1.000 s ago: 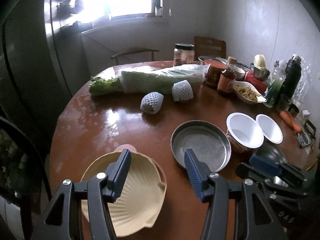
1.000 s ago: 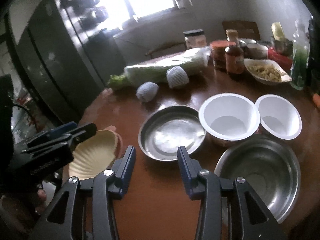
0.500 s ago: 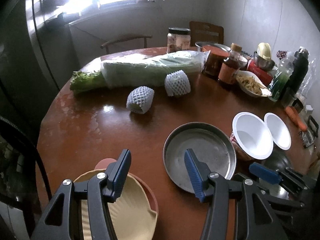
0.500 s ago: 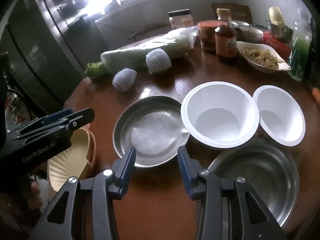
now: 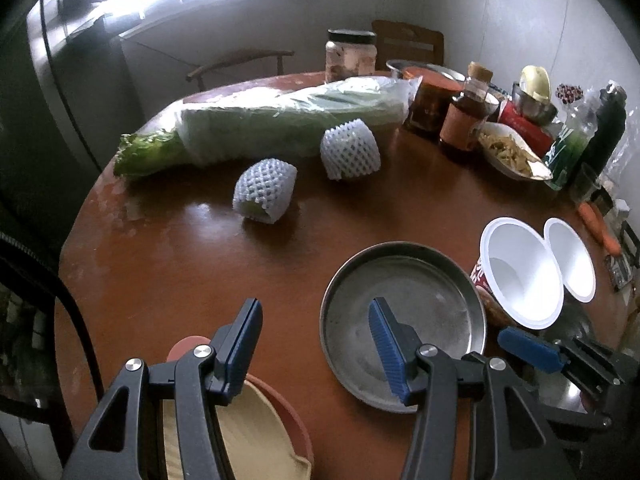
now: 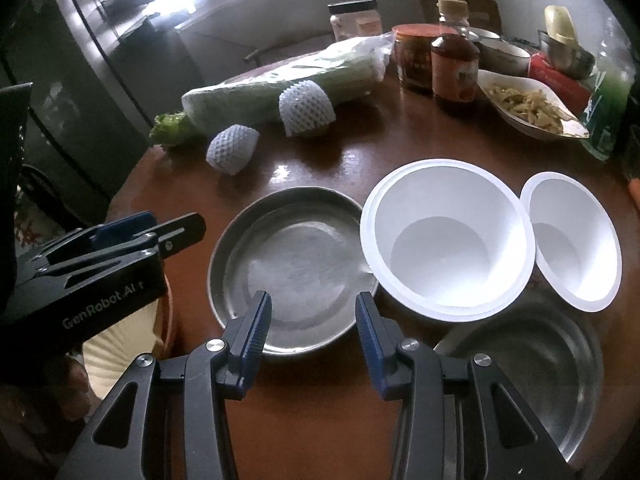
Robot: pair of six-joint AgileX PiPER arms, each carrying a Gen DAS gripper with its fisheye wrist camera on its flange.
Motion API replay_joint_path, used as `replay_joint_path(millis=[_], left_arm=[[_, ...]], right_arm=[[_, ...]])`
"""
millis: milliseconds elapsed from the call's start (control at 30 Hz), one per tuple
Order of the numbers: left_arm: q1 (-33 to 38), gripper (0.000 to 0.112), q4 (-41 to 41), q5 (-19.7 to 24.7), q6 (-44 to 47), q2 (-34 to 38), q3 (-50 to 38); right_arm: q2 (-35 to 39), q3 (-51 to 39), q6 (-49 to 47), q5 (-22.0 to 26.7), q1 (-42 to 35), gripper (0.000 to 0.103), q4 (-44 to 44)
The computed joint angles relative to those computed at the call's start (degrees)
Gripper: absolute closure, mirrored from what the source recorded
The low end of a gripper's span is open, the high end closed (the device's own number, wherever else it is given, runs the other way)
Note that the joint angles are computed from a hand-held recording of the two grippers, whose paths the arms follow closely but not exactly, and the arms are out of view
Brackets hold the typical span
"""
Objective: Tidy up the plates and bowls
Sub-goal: 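Open the left tool and withdraw it from the shell plate, then grasp the rim of the flat steel plate with the left tool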
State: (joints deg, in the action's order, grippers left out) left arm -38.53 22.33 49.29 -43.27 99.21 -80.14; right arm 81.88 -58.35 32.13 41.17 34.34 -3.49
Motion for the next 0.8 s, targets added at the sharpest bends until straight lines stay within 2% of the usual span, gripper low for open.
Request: replay_joint_path(millis=[500, 800], left_arm=[[2.8, 0.057, -5.7, 0.3, 5.3, 7.5, -4.9], [3.2, 0.057, -7.2, 0.5, 6.7, 9.9, -6.2]], right_arm=[[6.4, -3.7, -1.0, 2.6, -2.3, 0.055, 0.7], [7.8, -4.2, -2.5, 1.0, -2.4, 0.055, 0.1]])
